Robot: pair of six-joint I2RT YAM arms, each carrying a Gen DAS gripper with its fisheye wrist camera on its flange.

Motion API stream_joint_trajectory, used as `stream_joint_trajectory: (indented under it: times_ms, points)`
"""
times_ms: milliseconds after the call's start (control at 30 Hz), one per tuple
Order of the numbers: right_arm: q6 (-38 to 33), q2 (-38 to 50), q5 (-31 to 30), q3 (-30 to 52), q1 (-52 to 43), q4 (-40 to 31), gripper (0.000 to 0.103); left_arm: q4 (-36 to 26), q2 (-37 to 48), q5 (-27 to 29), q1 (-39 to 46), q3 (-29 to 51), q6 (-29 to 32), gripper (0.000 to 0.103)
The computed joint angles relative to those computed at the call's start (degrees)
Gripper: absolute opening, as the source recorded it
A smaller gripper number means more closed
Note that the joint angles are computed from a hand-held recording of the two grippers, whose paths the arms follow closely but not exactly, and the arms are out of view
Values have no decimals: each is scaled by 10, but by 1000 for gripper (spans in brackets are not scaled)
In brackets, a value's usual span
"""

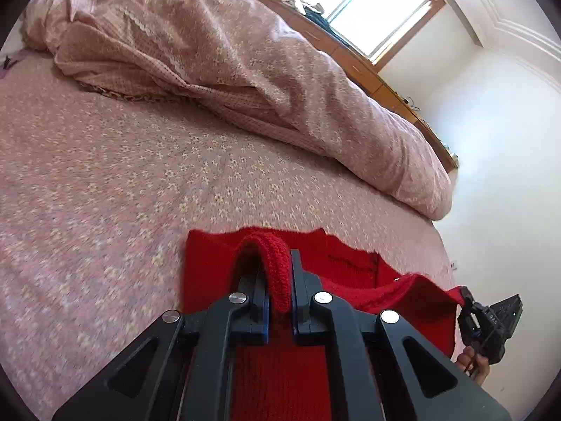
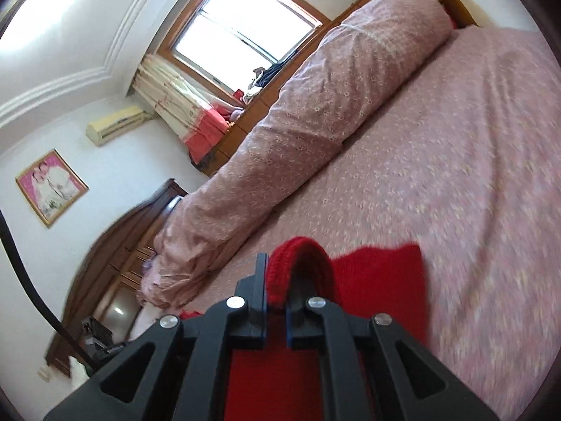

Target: Fold small clothes

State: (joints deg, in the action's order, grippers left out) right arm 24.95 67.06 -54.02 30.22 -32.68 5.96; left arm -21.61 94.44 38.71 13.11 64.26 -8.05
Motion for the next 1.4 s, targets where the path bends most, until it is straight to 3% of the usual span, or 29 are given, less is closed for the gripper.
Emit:
stream_joint_trajectory:
  times_ms: [200,333,533,600,633,667,733,833,1100,1400]
  points:
    - [-7,90,51,46,44,30,6,58,79,-24,-29,43,-34,2]
    - [-38,134,75,73,52,0,7,31,123,-55,-48,75,-30,2]
    - [-25,166,81,78,50,1,9,23,131,-62,-51,78,-45,3]
    - [-37,158,110,85,63,-20,12,-17,135,-74,-51,96,-37,6]
    - [-40,155,123,89,70,-30,20,-42,139,-68,-46,107,-37,6]
    - [-41,154,127,91,72,-33,38,-56,142,-51,-38,113,-41,7]
    - [-29,145,120,80,68,-14,59,-69,138,-26,-22,117,-41,13]
    - [-11,130,102,64,49,7,60,-71,121,-36,-8,113,-35,26]
    - [-4,146,62,61,11,3,60,-97,130,-35,12,142,-20,26]
    - [-141,100,124,92,30,-116,60,-134,117,-58,-20,118,28,26]
